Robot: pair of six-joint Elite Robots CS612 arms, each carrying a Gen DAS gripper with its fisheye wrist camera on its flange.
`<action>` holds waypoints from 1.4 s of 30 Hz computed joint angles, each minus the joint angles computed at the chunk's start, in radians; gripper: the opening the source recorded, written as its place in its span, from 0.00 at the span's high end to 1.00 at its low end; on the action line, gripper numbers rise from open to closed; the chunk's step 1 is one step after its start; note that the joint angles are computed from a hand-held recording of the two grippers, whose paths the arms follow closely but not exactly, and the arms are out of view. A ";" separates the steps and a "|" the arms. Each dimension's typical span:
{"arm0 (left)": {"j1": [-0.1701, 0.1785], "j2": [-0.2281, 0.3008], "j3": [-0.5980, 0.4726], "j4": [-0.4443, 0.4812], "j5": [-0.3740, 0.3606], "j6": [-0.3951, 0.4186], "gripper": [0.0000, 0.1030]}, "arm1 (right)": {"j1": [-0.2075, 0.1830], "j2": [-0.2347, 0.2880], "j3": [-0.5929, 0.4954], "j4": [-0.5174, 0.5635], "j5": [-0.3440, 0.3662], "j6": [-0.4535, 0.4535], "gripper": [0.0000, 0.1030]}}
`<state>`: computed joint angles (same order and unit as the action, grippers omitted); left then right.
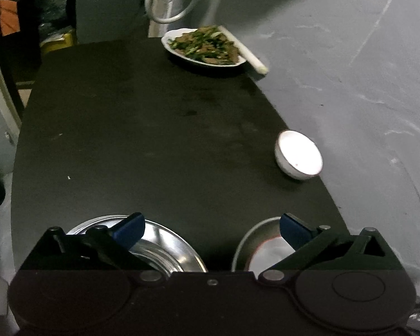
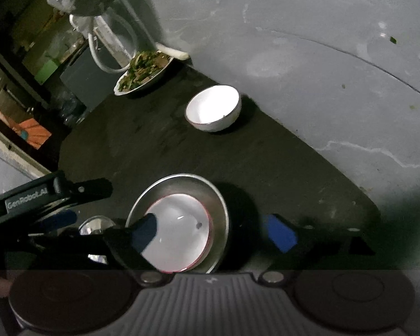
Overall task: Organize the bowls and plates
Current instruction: 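Move the left gripper to the rim of the other white bowl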
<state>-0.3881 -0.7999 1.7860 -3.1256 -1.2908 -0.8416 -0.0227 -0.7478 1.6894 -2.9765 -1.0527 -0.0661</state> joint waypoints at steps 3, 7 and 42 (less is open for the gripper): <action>0.009 0.006 -0.014 0.027 -0.002 -0.015 0.01 | -0.003 0.012 -0.012 -0.007 0.007 0.049 0.01; 0.025 0.020 -0.050 0.073 0.000 -0.023 0.01 | 0.001 0.036 -0.034 -0.056 -0.013 0.131 0.00; 0.096 0.207 -0.410 0.212 -0.088 0.223 0.01 | 0.079 0.172 -0.281 -0.046 -0.216 0.341 0.00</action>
